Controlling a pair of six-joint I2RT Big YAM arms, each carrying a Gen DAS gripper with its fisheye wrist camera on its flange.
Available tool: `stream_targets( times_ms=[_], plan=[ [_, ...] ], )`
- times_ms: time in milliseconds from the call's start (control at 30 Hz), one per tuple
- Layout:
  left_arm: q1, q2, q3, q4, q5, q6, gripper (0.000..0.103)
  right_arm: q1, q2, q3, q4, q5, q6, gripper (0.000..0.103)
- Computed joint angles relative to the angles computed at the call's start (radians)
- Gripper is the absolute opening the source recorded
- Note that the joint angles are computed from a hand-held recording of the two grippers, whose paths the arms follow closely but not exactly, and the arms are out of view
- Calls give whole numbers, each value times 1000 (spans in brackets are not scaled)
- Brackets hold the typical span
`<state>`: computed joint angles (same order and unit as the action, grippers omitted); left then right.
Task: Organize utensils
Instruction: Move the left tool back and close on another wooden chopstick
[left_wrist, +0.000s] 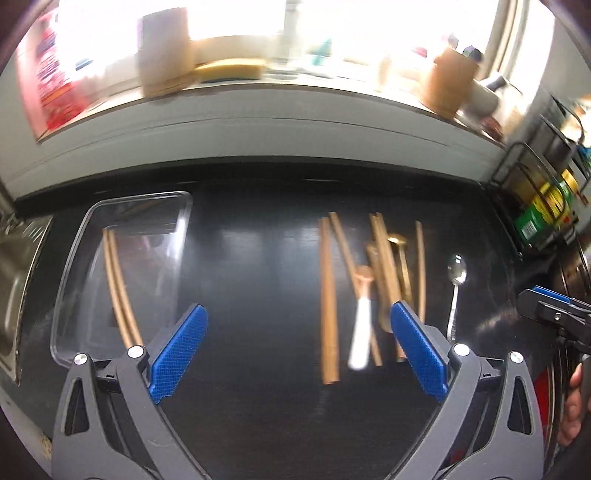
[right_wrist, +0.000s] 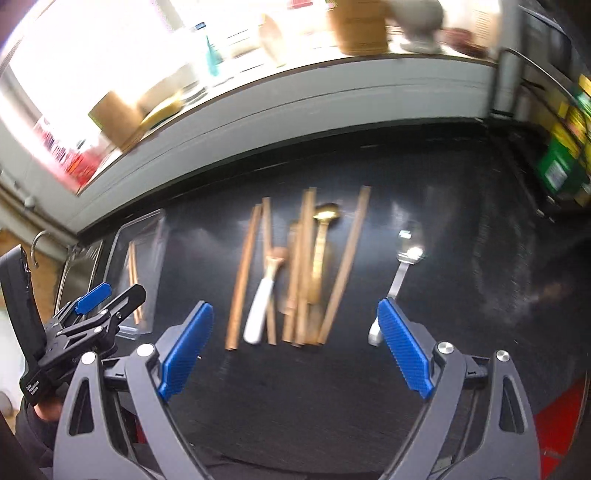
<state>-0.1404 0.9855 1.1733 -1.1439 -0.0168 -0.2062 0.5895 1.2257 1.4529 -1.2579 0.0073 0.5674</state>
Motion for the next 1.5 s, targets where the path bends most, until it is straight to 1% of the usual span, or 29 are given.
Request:
stream_targets(
  times_ms=[100, 233, 400, 467, 600, 733, 800, 1033, 1067, 1167, 1200, 1233, 1267, 1333, 1367, 1433, 1500],
  plan=[
    [-63, 16, 5, 5, -35, -21, 97, -41, -48, -40, 2, -13, -7, 88],
    [-90, 34, 7, 6, -64, -30, 97, -76, -82, -68, 7, -38, -28, 87],
    [-68, 55, -18, 27, -92, 0, 97, -73, -70, -60, 16, -46, -25, 88],
    [-57, 74, -33, 54, -100, 17, 97, -78, -62, -55, 21, -53, -32, 88],
    [-30, 128, -71, 111, -80, 66, 97, -81, -34, -38, 30, -58, -48, 87],
    [-14, 174, -108, 171, -80, 109, 97, -91, 4, -19, 41, -59, -62, 88],
    [0, 198, -118, 196, -67, 125, 97, -99, 27, -9, 44, -57, -71, 88],
    [31, 292, -103, 237, -42, 192, 97, -125, 133, 9, 44, -27, -91, 88],
    [36, 305, -101, 238, -37, 200, 97, -127, 154, 13, 40, -26, -90, 87],
    [54, 322, -102, 254, 15, 202, 97, -121, 210, 26, 14, 3, -100, 88],
    [50, 331, -100, 247, 3, 206, 98, -117, 226, 30, 3, 15, -106, 88],
    [47, 326, -110, 273, -6, 217, 98, -111, 247, 34, -10, 26, -112, 87],
    [49, 324, -116, 286, -1, 219, 98, -108, 258, 33, -12, 28, -114, 87],
    [52, 326, -114, 288, 1, 222, 98, -102, 283, 37, -21, 42, -117, 87],
    [53, 324, -117, 292, 3, 225, 98, -100, 297, 39, -23, 49, -120, 86],
    [58, 314, -132, 311, 9, 234, 97, -99, 323, 45, -23, 58, -122, 74],
    [55, 304, -141, 318, 10, 230, 97, -101, 349, 56, -28, 67, -119, 69]
  ],
)
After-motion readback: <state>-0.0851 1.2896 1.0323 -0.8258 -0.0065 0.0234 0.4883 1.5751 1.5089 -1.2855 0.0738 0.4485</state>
